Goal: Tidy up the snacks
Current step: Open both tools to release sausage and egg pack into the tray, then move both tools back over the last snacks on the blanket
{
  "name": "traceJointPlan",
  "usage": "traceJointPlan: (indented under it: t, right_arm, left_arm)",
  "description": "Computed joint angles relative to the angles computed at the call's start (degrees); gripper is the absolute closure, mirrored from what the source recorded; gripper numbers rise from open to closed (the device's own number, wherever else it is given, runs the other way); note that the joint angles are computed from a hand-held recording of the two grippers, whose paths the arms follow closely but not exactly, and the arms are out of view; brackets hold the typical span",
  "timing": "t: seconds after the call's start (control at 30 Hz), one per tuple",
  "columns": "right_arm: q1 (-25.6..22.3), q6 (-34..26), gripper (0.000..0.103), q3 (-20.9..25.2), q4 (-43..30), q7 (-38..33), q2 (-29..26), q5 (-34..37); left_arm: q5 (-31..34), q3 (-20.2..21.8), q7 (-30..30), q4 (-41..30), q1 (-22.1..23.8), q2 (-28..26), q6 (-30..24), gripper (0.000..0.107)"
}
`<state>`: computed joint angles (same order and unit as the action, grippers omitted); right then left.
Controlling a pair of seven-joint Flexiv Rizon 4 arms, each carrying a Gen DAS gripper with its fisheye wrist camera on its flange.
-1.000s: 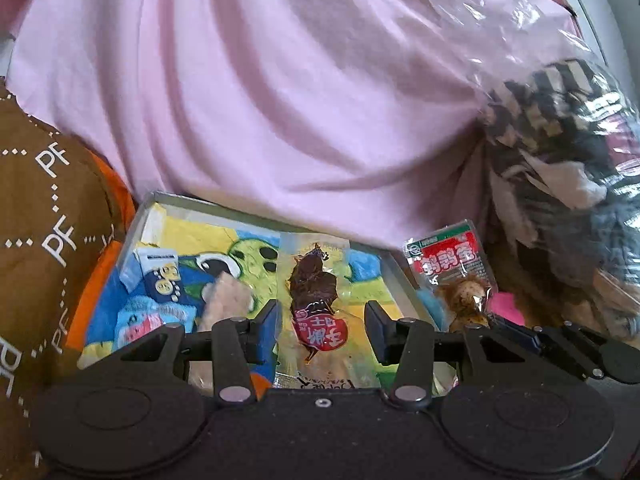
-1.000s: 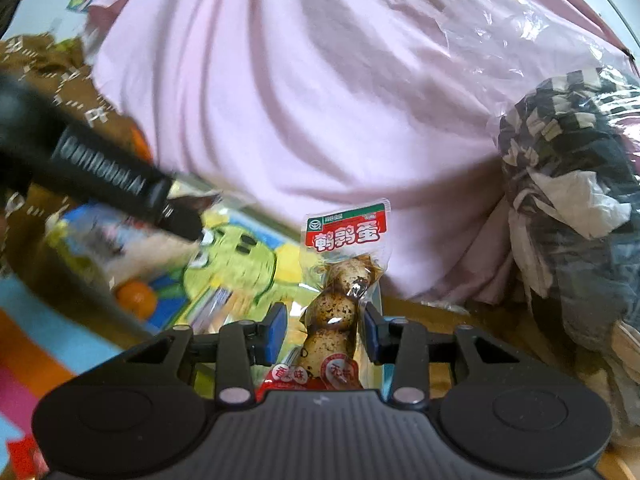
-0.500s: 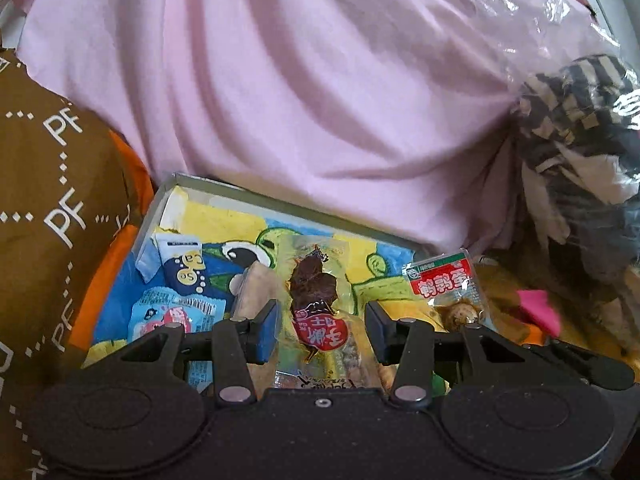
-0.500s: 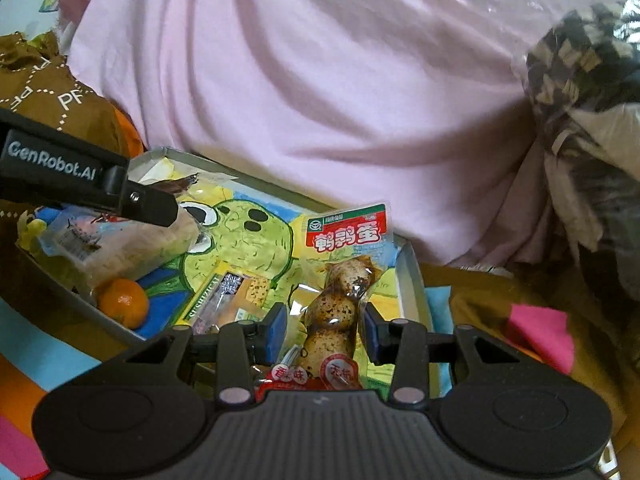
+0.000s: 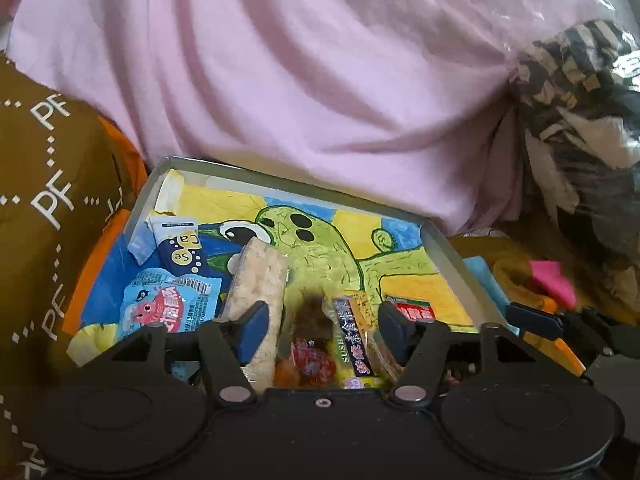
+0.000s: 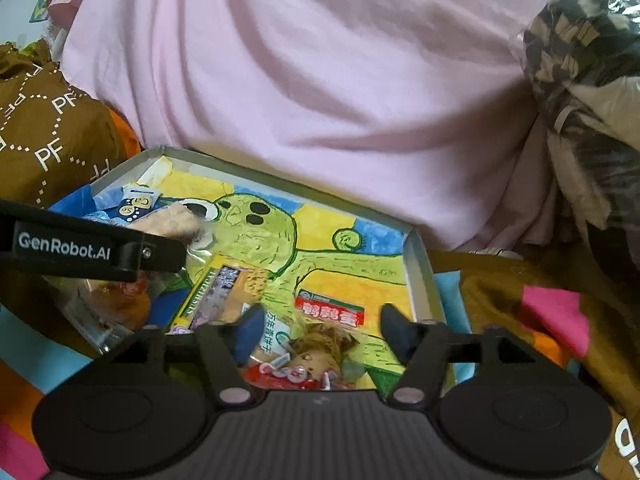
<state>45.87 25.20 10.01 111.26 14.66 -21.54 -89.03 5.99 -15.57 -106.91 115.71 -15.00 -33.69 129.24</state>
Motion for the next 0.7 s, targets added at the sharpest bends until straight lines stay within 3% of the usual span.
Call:
traceJointPlan:
  t: [0.23,0.37,0.7]
  right_arm:
    - [1.1,-4.4,0.009,0.9,1.7,2.1,1.5,0.8]
    - [1.8,-8.0,0.0,1.8,2.9,5.7,3.1,0.8]
    - [3.0,-9.9,0.0,4.3,4.0,10.5,5.7,0.1]
  left_arm:
    - [-3.8,2.1,-0.1,1.5,-2.6,1.3,2.2,0.021]
    - [-10.7,5.7,2.8,4.0,-7.4,3.9,3.6,0.005]
    - [-23.6,9.0,9.6,12.9,-13.4,13.1,5.9,0.005]
